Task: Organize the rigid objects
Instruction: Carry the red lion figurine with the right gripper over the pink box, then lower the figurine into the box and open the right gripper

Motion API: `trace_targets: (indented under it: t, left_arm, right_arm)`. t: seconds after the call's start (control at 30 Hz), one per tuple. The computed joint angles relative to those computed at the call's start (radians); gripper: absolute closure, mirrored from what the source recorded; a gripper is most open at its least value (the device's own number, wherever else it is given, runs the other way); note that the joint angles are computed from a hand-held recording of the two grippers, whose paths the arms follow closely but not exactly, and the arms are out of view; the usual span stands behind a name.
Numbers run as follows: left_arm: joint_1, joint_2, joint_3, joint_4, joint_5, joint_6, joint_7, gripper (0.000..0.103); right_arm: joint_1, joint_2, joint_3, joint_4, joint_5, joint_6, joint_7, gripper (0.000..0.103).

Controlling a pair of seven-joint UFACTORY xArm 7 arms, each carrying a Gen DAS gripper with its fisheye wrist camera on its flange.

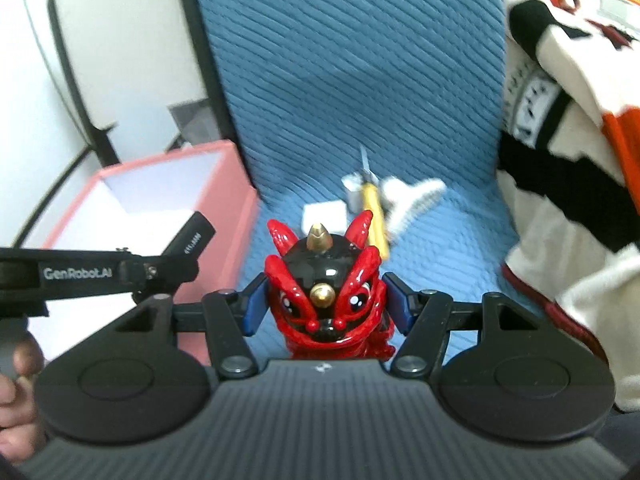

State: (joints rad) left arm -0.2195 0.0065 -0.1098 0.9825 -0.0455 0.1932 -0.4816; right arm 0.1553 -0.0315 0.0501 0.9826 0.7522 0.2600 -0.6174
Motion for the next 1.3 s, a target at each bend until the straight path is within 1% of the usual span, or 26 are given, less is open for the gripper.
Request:
trace_targets:
  t: [0.1,0.23,0.33,0.4,0.53,0.63,0.73,0.77,0.87,0.97,1.17,1.27,1.3]
  left_arm:
    - [0.014,-0.056,0.016,-0.009,-0.057,0.034,0.065,0.092]
    - [0.041,-0.115,0.041,-0.002,-0.075,0.084,0.098,0.092]
    - [0.066,-0.165,0.066,0.003,-0.092,0.122,0.133,0.092]
    - [0.088,-0.196,0.083,0.007,-0.095,0.146,0.148,0.092]
    - [0.134,-0.241,0.110,0.002,-0.092,0.175,0.171,0.092]
    - [0.153,-0.259,0.138,-0.025,-0.118,0.171,0.207,0.092]
    - [0.168,-0.250,0.165,-0.054,-0.155,0.166,0.249,0.092]
    - [0.175,-0.244,0.168,-0.062,-0.163,0.168,0.255,0.092]
    - [0.179,-0.220,0.194,-0.090,-0.222,0.177,0.317,0.092]
    - [0.200,-0.187,0.199,-0.101,-0.250,0.185,0.353,0.092]
    - [0.233,-0.124,0.207,-0.103,-0.351,0.190,0.443,0.092]
    - [0.244,-0.112,0.208,-0.128,-0.415,0.170,0.508,0.092]
    - [0.249,-0.112,0.202,-0.137,-0.415,0.155,0.511,0.092]
  right_arm:
    - [0.016,-0.020,0.013,0.028,-0.032,0.014,0.039,0.039]
    - [0.045,-0.030,0.022,0.087,-0.053,0.038,0.071,0.039]
    - [0.065,-0.024,0.035,0.142,-0.096,0.060,0.123,0.039]
    - [0.081,-0.013,0.043,0.185,-0.101,0.076,0.133,0.039]
    - [0.107,0.031,0.070,0.272,-0.127,0.103,0.156,0.039]
    - [0.119,0.076,0.094,0.324,-0.163,0.121,0.182,0.039]
    - [0.131,0.131,0.119,0.367,-0.200,0.154,0.202,0.039]
    - [0.136,0.147,0.124,0.376,-0.227,0.163,0.217,0.039]
    - [0.150,0.194,0.133,0.393,-0.315,0.192,0.275,0.039]
    - [0.157,0.239,0.144,0.407,-0.371,0.219,0.301,0.039]
    - [0.182,0.324,0.154,0.442,-0.460,0.266,0.379,0.039]
    - [0.195,0.357,0.151,0.458,-0.503,0.277,0.413,0.039]
    - [0.197,0.366,0.152,0.462,-0.514,0.280,0.421,0.039]
